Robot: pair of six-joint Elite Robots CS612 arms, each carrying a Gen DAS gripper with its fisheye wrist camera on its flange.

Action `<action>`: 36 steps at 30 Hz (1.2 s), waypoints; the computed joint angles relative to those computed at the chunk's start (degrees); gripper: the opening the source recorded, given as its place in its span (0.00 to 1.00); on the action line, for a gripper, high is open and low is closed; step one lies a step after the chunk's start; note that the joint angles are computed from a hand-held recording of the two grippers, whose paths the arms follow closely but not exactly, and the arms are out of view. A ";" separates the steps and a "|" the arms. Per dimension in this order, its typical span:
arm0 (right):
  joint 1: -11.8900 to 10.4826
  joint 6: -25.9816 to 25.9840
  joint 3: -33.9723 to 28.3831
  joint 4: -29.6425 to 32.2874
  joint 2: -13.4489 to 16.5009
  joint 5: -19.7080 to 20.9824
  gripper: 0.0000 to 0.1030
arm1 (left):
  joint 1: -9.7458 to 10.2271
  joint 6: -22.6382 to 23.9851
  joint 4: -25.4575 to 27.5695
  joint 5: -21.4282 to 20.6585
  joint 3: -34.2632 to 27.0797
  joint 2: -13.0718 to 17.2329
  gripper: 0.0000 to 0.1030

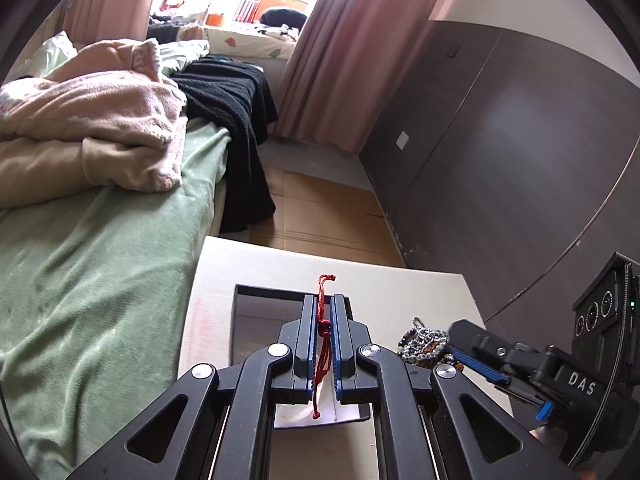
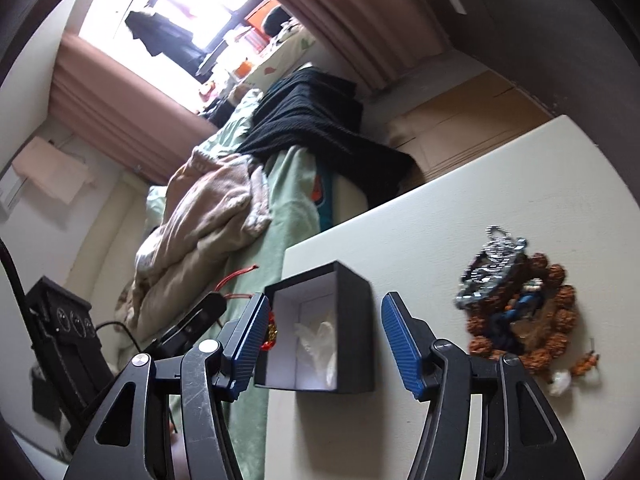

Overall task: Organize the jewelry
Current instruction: 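Lower the red string into the black box and open the left tool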

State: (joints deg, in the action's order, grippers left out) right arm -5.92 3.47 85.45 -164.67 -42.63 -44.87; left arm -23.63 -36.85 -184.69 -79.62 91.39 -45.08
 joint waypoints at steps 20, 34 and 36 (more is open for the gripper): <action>-3.90 2.78 5.44 -3.01 -4.10 -7.42 0.58 | -2.42 -0.35 5.08 1.09 0.96 -1.02 0.61; -6.23 4.38 6.41 0.80 -4.75 -10.07 0.58 | -5.23 6.17 4.74 -0.18 -2.79 1.81 0.61; -6.43 4.92 6.37 1.09 -4.69 -10.24 0.57 | -5.30 7.44 5.22 -0.78 -3.66 2.35 0.61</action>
